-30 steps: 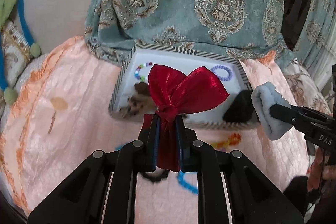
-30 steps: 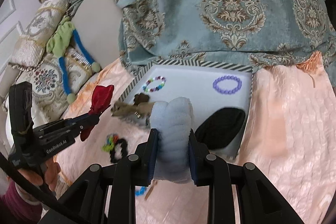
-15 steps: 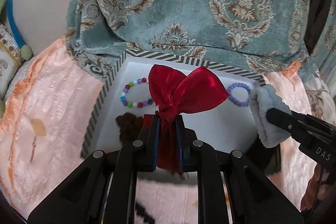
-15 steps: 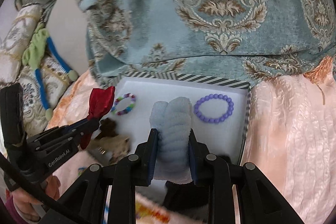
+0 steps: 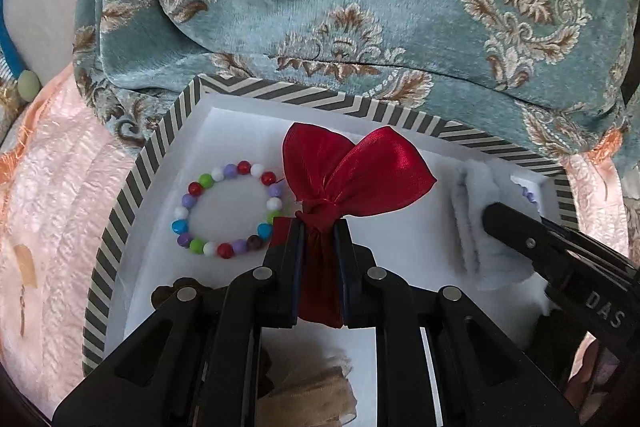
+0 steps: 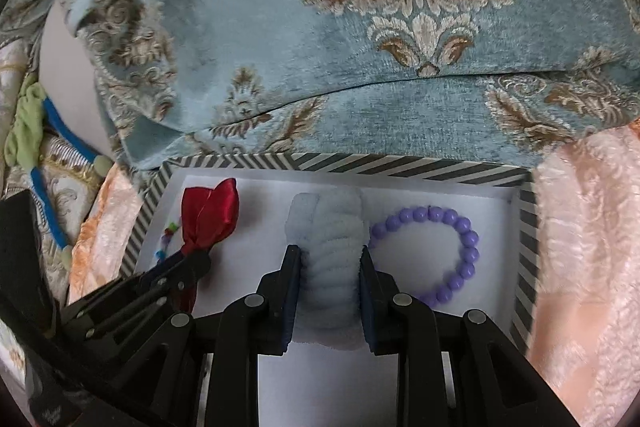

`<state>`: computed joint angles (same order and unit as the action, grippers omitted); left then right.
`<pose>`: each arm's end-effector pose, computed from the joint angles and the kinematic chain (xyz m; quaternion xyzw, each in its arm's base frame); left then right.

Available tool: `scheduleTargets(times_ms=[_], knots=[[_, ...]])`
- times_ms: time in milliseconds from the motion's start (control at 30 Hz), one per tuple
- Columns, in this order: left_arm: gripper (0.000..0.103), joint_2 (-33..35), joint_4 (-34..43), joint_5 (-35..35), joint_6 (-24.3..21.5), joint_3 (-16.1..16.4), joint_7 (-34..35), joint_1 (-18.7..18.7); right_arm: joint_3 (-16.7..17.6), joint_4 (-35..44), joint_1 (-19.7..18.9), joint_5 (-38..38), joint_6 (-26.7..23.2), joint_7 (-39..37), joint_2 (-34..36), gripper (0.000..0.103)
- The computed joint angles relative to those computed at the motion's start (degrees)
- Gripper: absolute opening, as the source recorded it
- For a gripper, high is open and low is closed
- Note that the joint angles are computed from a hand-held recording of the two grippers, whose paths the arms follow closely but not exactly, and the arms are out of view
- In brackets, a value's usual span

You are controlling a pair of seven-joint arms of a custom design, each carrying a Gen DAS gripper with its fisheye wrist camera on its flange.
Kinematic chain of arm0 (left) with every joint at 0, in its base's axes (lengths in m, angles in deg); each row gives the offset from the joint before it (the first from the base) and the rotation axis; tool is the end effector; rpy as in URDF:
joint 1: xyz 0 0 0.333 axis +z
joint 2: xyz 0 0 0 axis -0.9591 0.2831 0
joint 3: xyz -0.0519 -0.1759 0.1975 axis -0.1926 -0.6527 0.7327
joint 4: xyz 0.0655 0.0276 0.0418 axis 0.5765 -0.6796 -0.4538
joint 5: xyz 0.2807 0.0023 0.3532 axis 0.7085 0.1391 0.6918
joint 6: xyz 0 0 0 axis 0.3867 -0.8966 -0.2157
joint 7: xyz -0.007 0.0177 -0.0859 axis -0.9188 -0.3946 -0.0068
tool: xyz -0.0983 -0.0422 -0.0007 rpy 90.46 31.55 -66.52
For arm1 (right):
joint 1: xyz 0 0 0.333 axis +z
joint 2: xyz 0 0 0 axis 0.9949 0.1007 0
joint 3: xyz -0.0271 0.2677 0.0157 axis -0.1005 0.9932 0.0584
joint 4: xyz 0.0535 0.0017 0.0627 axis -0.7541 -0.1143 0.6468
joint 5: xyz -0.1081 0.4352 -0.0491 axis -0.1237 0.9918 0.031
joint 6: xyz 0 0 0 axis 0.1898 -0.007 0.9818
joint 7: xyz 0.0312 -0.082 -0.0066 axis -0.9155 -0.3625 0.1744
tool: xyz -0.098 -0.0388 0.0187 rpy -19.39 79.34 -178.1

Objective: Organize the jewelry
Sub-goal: 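Carry the red bow over the tray with the left tool while the right tool carries the grey scrunchie there, then open the left tool to drop the red bow while the right tool drops the grey scrunchie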

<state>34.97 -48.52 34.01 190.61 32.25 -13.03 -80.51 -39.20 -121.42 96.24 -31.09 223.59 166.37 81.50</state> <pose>0.5871 -0.1790 0.4567 -0.7177 0.6356 -0.2178 0.1828 0.6129 0.1355 0.4591 -0.6983 0.6316 -0.0600 0.3314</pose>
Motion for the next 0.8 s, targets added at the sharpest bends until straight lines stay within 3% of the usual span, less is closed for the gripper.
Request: scheduleTargets(times_ms=[100,200,267,367,433,700,800], knots=[[0.014,0.66,0.78,0.52,-0.46,-0.06,-0.25,0.09,-0.12,0.45,0.31,3.55,1.76,-1.71,1.3,0.026],[0.015,1.18,1.84,-0.76,-1.99,0.02,0.54,-0.16,-0.35,0.44,0.03,5.19,-0.08,-1.29,0.97,0.039],[0.025,2.13,2.95,-0.99,-2.56,-0.03,0.76,-0.23,-0.74,-0.83,0.06,8.71,-0.24,-3.44,-0.54,0.05],[0.04,1.91,2.72,-0.4,-2.47,-0.13,-0.3,-0.12,-1.07,-3.12,-0.06,9.23,0.48,-4.26,-3.25,0.051],[0.045,1.2,1.87,-1.13,-1.86,-0.07,-0.37,-0.25,-1.55,-4.65,0.01,10.01,0.33,-5.25,-5.18,0.051],[0.046,-5.12,-3.26,-0.36,-1.72,-0.41,-1.18,-0.7,-1.51,-11.54,-0.03,5.0,1.12,-3.86,-12.93,0.051],[0.046,-8.66,-6.16,1.15,-1.81,-0.8,-2.57,-0.65,-1.09,-15.2,0.09,2.46,2.16,-2.33,-16.64,0.058]])
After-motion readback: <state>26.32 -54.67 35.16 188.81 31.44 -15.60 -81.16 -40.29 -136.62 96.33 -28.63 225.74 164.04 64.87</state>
